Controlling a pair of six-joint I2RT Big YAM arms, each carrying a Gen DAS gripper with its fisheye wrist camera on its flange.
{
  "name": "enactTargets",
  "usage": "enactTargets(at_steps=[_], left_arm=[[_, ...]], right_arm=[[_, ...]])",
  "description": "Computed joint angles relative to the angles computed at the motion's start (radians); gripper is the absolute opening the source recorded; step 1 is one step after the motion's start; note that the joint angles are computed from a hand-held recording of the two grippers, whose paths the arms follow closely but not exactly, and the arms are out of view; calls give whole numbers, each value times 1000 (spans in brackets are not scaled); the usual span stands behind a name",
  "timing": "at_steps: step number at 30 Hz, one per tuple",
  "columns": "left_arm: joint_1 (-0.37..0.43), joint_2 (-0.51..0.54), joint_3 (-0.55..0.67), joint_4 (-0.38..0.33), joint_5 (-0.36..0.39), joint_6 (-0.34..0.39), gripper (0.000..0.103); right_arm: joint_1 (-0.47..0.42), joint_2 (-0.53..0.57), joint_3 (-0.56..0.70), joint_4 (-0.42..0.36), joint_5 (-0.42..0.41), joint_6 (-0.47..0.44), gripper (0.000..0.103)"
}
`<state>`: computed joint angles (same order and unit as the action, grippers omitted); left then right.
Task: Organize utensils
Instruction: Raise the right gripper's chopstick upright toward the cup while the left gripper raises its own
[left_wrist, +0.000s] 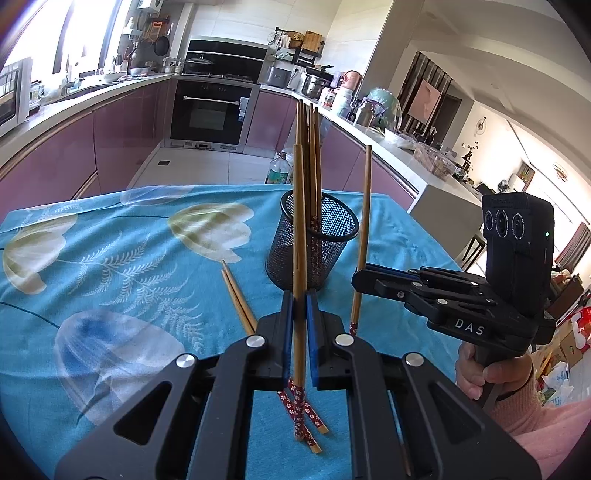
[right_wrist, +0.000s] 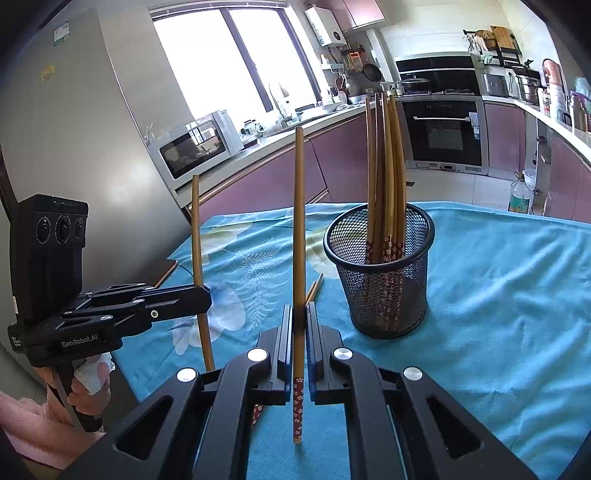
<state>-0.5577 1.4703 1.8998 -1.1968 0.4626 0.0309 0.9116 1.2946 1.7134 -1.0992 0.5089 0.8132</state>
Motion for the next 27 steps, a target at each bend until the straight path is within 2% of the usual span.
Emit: enactTargets(at_steps=[27], left_arm=[[0,20,38,9,56,-23,8]], right_arm=[[6,10,41,-13,45,-8,6]])
